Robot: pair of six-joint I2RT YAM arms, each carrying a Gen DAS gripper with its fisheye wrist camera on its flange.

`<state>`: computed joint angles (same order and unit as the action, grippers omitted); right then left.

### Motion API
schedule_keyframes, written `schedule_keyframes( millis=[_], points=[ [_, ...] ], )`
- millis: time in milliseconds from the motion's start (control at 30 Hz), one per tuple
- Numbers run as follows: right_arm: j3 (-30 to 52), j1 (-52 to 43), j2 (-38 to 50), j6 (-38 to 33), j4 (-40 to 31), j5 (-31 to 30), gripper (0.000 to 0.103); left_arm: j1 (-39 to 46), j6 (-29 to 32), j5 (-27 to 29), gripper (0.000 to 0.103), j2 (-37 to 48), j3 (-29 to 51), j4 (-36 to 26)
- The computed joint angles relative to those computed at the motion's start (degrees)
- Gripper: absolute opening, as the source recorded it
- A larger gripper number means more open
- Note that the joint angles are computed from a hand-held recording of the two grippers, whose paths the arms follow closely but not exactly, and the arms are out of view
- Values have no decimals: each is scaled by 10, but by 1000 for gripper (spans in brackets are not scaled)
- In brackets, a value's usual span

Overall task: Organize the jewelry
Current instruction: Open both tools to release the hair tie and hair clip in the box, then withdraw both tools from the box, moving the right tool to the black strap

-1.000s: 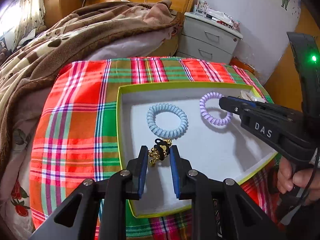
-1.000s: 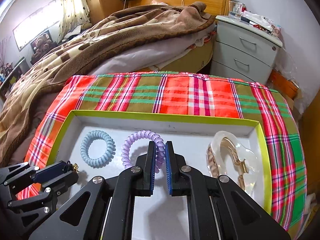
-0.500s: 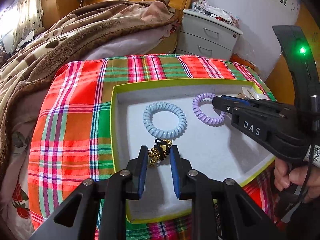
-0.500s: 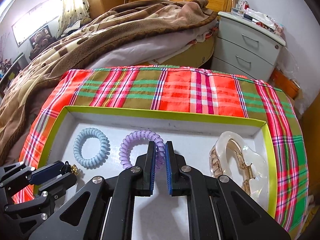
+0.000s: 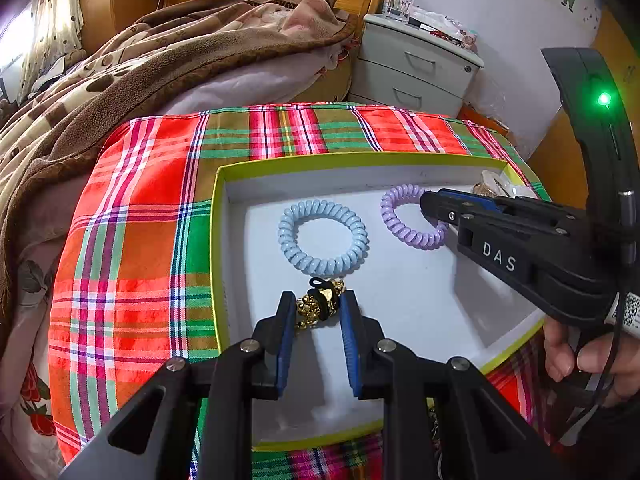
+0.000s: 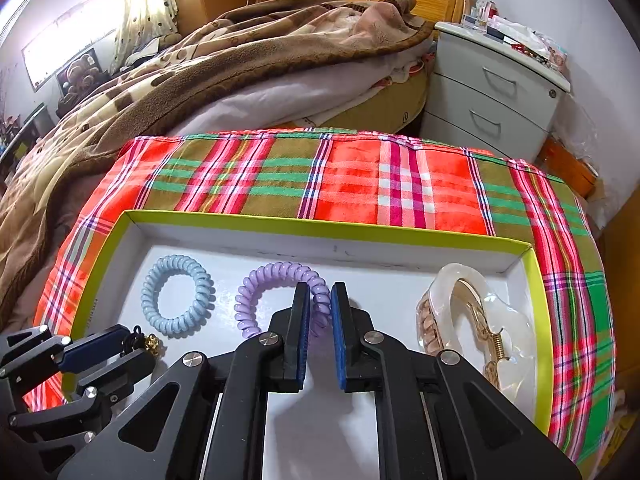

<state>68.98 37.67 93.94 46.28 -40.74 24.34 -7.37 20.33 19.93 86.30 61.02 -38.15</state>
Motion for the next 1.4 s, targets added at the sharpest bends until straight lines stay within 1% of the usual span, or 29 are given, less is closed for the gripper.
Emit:
schedule_keyframes(
  millis=[167, 300, 367, 433, 533, 833, 1167, 1233, 1400],
  points=[
    [-4, 0, -9, -1, 4, 2, 14, 1, -1, 4, 25, 4, 3, -2],
    [-5, 3, -15, 2, 2, 6, 16, 1, -1, 7, 34, -3, 2, -3],
    [-7, 6, -18, 6, 3, 9, 19, 3, -2, 7, 35, -5, 3, -5],
    [-7, 8, -22, 9, 1, 11, 25, 6, -3, 10, 36, -7, 5, -7],
    [-13, 15, -34, 17, 0, 15, 30, 16, 3, 23, 39, -13, 8, -19],
    [-30, 63, -89, 65, -31, 56, 30, 55, 30, 57, 40, -65, -7, -51],
    [-50, 151, -141, 148, -82, 110, 30, 114, 72, 107, 41, -122, -24, -108],
    [-55, 177, -155, 177, -106, 130, 30, 127, 84, 116, 41, -132, -28, -122],
    [-78, 242, -196, 278, -166, 171, 30, 166, 131, 143, 41, -155, -47, -159]
  ],
)
